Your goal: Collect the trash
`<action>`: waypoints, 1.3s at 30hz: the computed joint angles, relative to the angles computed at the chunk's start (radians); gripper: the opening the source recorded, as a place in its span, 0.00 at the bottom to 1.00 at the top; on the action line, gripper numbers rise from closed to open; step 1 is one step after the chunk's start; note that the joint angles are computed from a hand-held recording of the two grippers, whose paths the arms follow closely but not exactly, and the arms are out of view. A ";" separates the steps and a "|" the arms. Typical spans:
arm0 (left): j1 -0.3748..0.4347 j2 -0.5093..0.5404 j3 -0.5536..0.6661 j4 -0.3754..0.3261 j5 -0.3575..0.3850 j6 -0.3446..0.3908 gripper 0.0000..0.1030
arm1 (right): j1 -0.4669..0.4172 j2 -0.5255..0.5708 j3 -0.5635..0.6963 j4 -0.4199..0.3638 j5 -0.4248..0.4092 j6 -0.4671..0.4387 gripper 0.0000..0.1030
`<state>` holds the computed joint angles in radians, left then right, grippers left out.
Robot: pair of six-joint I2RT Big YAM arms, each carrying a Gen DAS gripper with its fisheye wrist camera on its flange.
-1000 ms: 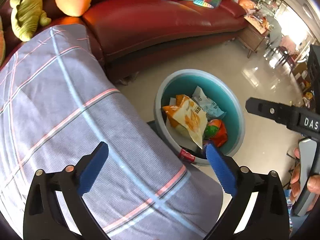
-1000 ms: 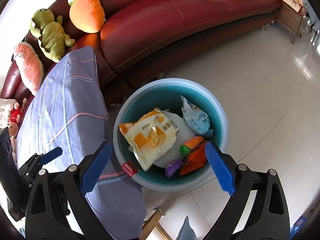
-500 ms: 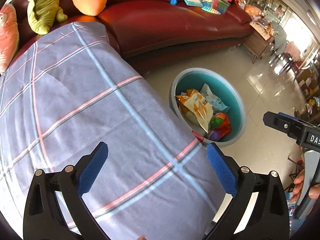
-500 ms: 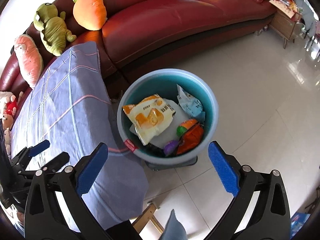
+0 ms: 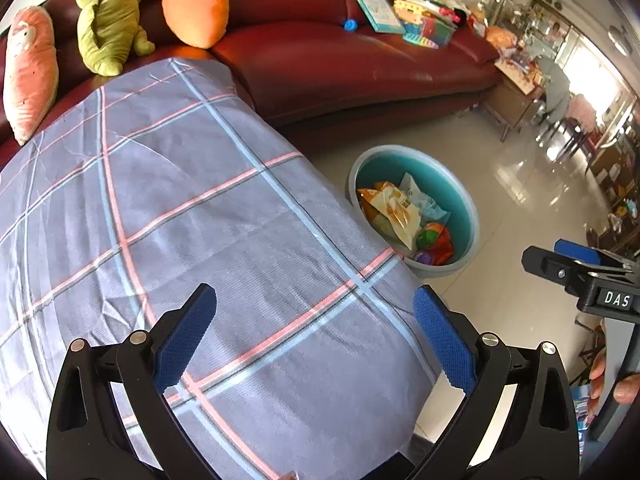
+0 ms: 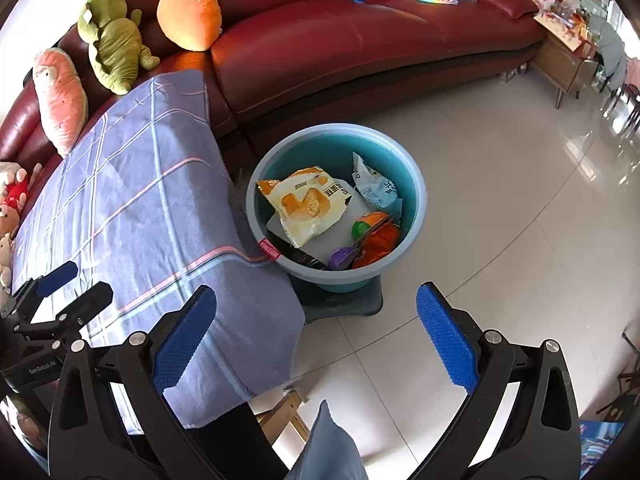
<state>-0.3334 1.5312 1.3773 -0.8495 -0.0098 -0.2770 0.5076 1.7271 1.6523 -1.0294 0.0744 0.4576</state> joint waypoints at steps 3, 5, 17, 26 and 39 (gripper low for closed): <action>0.001 -0.023 -0.016 0.005 -0.009 -0.005 0.96 | 0.007 -0.005 0.002 -0.005 0.004 -0.005 0.93; 0.002 -0.032 -0.023 0.005 -0.011 -0.008 0.96 | 0.010 -0.008 0.002 -0.006 0.008 -0.011 0.93; 0.007 -0.048 -0.036 0.002 -0.036 -0.026 0.96 | 0.019 -0.011 -0.002 -0.001 -0.007 -0.025 0.93; 0.001 -0.046 -0.040 0.013 -0.083 -0.030 0.96 | 0.019 0.000 -0.001 -0.005 -0.002 -0.025 0.93; -0.006 -0.031 -0.027 -0.001 -0.119 -0.030 0.96 | 0.013 0.010 0.002 -0.005 -0.004 -0.028 0.93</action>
